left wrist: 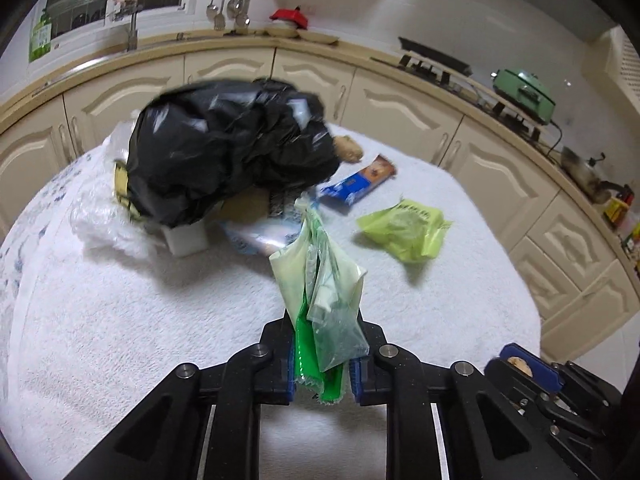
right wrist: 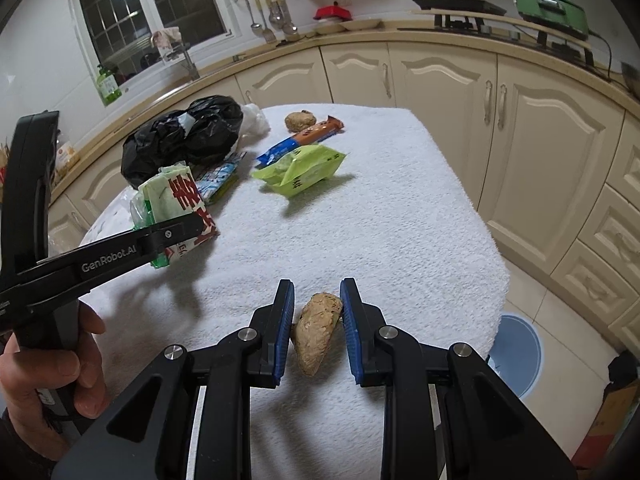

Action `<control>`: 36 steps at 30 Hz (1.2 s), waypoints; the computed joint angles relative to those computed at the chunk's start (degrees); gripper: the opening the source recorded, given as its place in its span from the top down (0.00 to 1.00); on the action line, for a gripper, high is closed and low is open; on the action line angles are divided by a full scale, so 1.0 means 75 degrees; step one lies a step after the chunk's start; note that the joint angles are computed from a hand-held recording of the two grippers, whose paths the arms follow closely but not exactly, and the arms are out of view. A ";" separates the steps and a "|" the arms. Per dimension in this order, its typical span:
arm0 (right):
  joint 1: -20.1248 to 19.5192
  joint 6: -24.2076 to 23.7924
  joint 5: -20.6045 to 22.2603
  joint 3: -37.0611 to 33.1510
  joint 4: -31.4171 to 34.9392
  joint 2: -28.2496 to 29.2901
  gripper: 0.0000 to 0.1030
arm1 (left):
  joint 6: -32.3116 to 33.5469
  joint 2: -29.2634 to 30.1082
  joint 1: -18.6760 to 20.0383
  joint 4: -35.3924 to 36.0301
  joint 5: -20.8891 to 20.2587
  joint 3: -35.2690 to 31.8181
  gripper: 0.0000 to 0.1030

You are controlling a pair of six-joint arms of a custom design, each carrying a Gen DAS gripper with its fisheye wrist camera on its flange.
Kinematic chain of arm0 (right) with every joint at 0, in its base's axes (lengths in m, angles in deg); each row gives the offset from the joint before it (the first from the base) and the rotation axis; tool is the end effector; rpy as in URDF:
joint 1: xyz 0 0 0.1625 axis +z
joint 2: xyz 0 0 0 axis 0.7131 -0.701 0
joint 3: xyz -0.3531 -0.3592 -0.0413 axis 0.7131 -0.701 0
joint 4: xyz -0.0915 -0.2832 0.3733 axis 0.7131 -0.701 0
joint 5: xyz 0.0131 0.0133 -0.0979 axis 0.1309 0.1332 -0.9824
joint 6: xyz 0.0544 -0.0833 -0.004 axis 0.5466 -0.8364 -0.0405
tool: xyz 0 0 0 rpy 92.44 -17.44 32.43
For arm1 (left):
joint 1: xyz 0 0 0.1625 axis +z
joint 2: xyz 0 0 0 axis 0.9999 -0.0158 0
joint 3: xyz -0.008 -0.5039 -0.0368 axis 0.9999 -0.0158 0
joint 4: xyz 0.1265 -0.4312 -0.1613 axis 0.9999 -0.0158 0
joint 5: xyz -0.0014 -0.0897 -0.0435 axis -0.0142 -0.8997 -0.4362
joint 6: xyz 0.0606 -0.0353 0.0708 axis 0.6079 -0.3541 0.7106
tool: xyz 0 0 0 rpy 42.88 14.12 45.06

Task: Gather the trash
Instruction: 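Grasp the green plastic bag with the left tool, then drop the green bag into the bin while the right tool drops the bread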

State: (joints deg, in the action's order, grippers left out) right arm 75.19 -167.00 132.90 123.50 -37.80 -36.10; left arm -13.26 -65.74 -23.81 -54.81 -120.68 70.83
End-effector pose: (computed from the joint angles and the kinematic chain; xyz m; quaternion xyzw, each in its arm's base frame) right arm 0.4307 -0.6254 0.0787 -0.0383 -0.8632 0.3970 0.3097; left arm -0.1730 -0.7818 0.3636 0.3153 0.9089 -0.2132 0.1704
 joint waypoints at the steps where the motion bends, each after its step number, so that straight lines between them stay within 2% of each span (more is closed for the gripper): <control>1: 0.0009 0.0025 0.0018 -0.0033 0.0049 0.0032 0.77 | -0.0102 0.0023 0.0012 0.0060 0.0006 -0.0059 0.80; 4: 0.0019 0.0079 0.0045 -0.0097 0.0144 0.0099 0.77 | -0.0333 0.0196 0.0020 0.0185 0.0103 -0.0280 0.76; 8: 0.0025 0.0166 0.0086 -0.0091 0.0184 0.0115 0.77 | -0.0188 0.0245 0.0055 0.0089 -0.0113 -0.0328 0.82; 14: 0.0079 0.0108 0.0156 0.0052 -0.0016 0.0016 0.77 | 0.0234 -0.0127 -0.0051 -0.0603 -0.0196 0.0221 0.83; 24: 0.0338 -0.0608 0.0389 0.0588 -0.0951 -0.0579 0.77 | 0.0595 -0.0931 -0.0452 -0.1197 -0.0569 0.1052 0.83; 31: 0.0566 -0.1129 0.1139 0.1282 -0.1721 -0.1352 0.77 | 0.0844 -0.1177 -0.0867 -0.1278 -0.1082 0.1404 0.83; 36: 0.0664 -0.0985 0.1891 0.1972 -0.2022 -0.2021 0.77 | 0.1009 -0.1029 -0.1211 -0.1188 -0.1513 0.1595 0.83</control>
State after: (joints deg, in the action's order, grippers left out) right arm 80.18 -174.38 147.08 138.30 -52.97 -51.26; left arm -5.69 -73.46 -32.89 -63.71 -132.03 82.79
